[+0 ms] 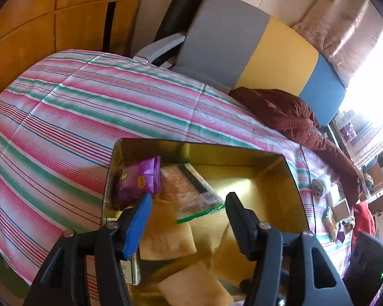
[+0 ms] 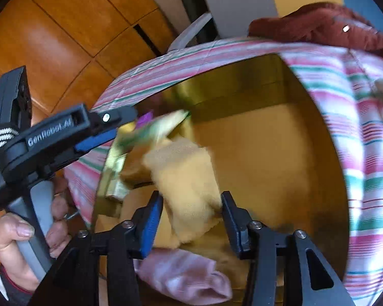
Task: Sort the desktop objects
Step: 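Carry the cracker packet and sponge over the gold tray and release both, then move both open tools back to the remaining items on the bedspread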
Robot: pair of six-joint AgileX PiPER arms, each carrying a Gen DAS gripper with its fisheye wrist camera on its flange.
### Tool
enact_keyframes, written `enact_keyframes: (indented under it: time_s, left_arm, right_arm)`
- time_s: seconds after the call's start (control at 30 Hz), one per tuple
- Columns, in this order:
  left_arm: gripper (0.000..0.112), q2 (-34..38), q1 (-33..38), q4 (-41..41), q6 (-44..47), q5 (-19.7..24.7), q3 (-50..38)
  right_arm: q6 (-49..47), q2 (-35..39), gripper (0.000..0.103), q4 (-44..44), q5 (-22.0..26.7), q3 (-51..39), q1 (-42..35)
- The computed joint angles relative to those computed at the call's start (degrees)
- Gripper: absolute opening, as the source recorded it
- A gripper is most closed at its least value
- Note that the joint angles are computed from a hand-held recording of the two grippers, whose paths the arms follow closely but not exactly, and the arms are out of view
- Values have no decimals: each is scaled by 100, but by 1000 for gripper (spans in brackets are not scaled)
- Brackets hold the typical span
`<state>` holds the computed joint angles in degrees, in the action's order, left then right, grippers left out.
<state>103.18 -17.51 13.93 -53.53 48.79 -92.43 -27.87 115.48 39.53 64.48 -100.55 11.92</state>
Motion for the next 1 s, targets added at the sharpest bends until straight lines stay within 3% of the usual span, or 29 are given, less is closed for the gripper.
enact_keyframes:
  time_s: [0.17,0.4,0.73,0.87,1.0]
  left_arm:
    - [67,-342,-104,523,-491,46,324]
    - [65,-785,-797,1556,-1255,343,663]
    - [65,-935,-1705,2102,-1974,407,854]
    - [65,-869,-1891,2060,-1968,285,812]
    - [65,-740,-2057,1946,-1776,173,624]
  right_arm:
    - [-475,35,70,663,211,127,-54]
    - [-924,-257,85,883,305,494,-282]
    - [-1586,-1327,92,342,-710,1388,-684]
    - [-1734,-1633,100,70,-1234,1573,-918]
    - [-1655,-1611,103,-95,-1372,1420,-1210]
